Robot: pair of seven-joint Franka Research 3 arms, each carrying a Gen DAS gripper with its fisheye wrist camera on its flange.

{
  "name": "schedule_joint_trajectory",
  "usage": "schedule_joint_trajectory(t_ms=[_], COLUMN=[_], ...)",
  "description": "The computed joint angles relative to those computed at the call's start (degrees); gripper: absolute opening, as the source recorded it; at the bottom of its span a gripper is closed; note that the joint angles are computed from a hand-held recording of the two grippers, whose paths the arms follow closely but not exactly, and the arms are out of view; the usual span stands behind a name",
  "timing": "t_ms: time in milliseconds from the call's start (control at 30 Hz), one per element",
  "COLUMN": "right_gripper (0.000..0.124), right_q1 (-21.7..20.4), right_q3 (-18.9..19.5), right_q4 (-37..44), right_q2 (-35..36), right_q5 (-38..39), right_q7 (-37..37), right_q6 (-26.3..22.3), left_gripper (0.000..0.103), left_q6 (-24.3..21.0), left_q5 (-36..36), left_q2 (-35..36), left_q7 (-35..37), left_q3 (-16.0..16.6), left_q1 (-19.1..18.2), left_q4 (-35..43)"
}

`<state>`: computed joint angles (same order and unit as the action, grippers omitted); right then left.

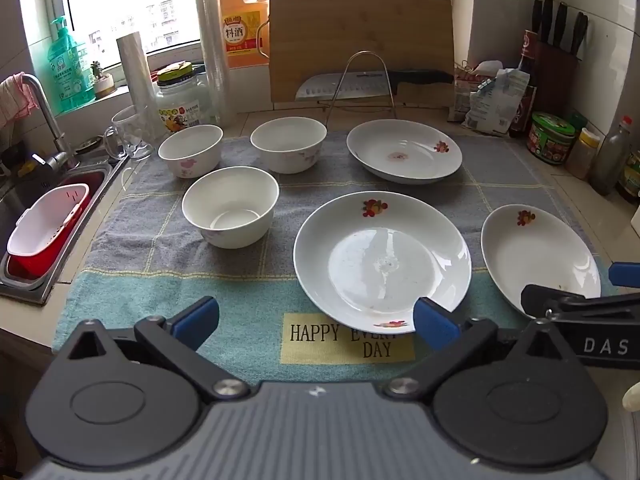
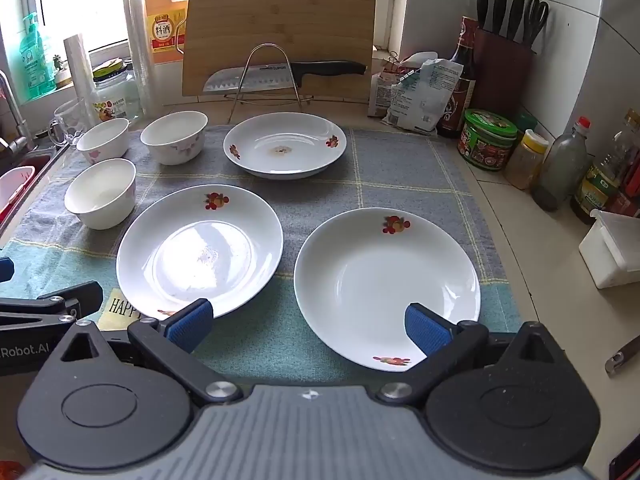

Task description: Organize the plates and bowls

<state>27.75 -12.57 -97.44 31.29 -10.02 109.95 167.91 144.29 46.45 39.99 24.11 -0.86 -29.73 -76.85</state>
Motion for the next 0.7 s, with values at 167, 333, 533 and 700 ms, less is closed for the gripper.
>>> schedule_joint_trajectory(t_ms=[167,333,533,700], right_gripper=[0.103,0.103,0.103,0.103], right_q1=[0.32,0.82,1.18,1.44], right_q3=[-0.27,-0.75,-1.13,-1.5], right_q4=[0.19,-0.15,-0.4,-0.56], right_q2=[0.05,-0.49,-0.65,-0.79], right_q5=[-0.31,-0.87,-1.61,-2.36], right_q7=[0.52,1.23,2.11,2.88], right_q6=[-0.46,-0.48,-0.25,-0.32], left_gripper=[0.102,0.102,0.102,0.102], left_q6=[2.92,2.0,1.62,1.88], left_q5=[-0.82,-0.43,-0.79,-0.79], left_q2=[-0.91,-1.23,-1.37,-1.48], left_q7=[-0.18,-0.25,0.74,0.31], left_q3=[-0.19,-0.04,-0.57,-0.45], left_q1=[1.25,0.74,0.84,0.67], left_q4=[-1.93,-2.08,-1.82,-1.88])
